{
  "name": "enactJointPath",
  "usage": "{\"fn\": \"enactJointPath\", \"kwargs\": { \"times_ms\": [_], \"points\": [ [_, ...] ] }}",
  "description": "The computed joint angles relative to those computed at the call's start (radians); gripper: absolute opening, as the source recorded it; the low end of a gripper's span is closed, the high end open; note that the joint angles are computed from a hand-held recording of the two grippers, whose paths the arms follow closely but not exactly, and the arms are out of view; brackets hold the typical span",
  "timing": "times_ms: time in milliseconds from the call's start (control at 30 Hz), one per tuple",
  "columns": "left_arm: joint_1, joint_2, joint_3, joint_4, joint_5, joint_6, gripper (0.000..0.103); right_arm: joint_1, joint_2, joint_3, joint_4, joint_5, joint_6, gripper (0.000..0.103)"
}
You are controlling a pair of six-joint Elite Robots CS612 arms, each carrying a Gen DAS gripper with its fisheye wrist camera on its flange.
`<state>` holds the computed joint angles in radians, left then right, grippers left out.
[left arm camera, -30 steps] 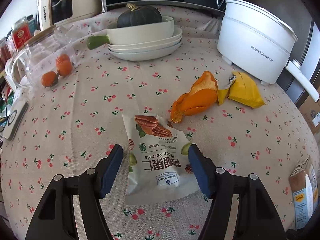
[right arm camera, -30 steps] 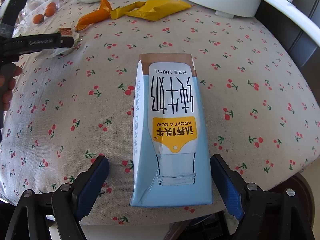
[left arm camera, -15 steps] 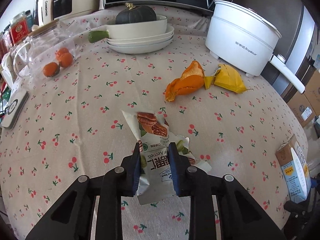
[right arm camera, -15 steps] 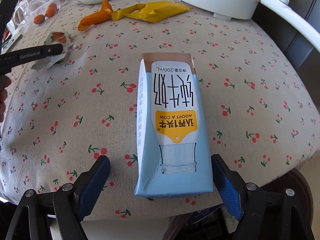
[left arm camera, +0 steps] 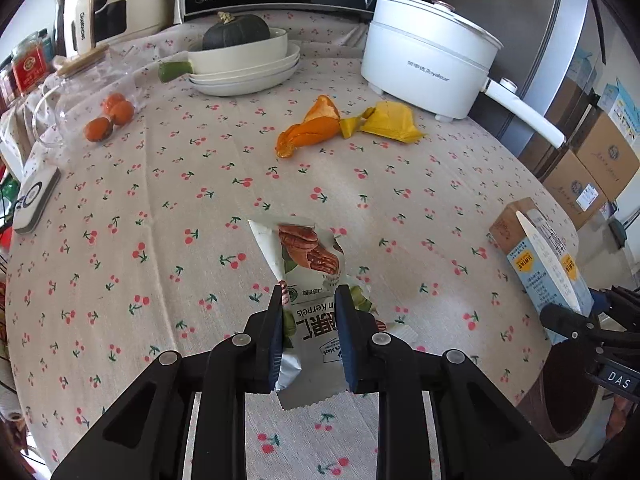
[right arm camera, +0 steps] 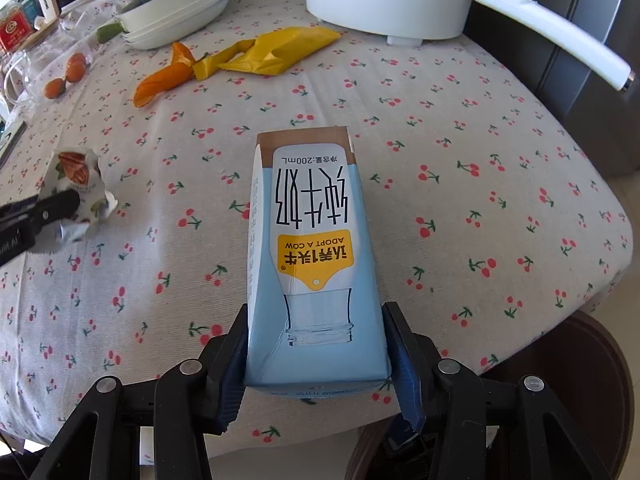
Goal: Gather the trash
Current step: 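Carry the carton and snack bag over the brown bin with both grippers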
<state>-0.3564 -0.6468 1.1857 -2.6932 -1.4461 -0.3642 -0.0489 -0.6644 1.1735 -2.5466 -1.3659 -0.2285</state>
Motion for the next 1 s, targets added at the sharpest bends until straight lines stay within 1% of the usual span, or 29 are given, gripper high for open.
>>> {"fn": "enactJointPath", "kwargs": {
  "times_ms": [200, 367, 467, 600, 800, 1000],
  "points": [
    [-0.013, -0.048, 0.077, -0.049, -0.015, -0.012, 0.025, 0.002, -0.037, 0.055, -0.044, 0.017, -0.014, 0.053],
    [-0.019, -0.082, 0.131, -0.077, -0.018, -0.022, 0.025, 0.001, -0.069, 0.101, -0.076, 0.015, -0.021, 0.053],
    [-0.022, -0.100, 0.160, -0.097, -0.029, -0.039, 0.025, -0.003, -0.087, 0.128, -0.092, 0.022, -0.010, 0.053],
    [-0.023, -0.119, 0.190, -0.127, -0.062, -0.067, 0.025, -0.008, -0.108, 0.157, -0.103, 0.036, 0.014, 0.053],
    [-0.035, -0.140, 0.219, -0.157, -0.092, -0.043, 0.025, -0.009, -0.133, 0.185, -0.131, 0.027, 0.011, 0.053],
    [-0.048, -0.154, 0.238, -0.182, -0.103, -0.006, 0.025, -0.018, -0.158, 0.215, -0.138, 0.059, -0.015, 0.053]
  ]
}}
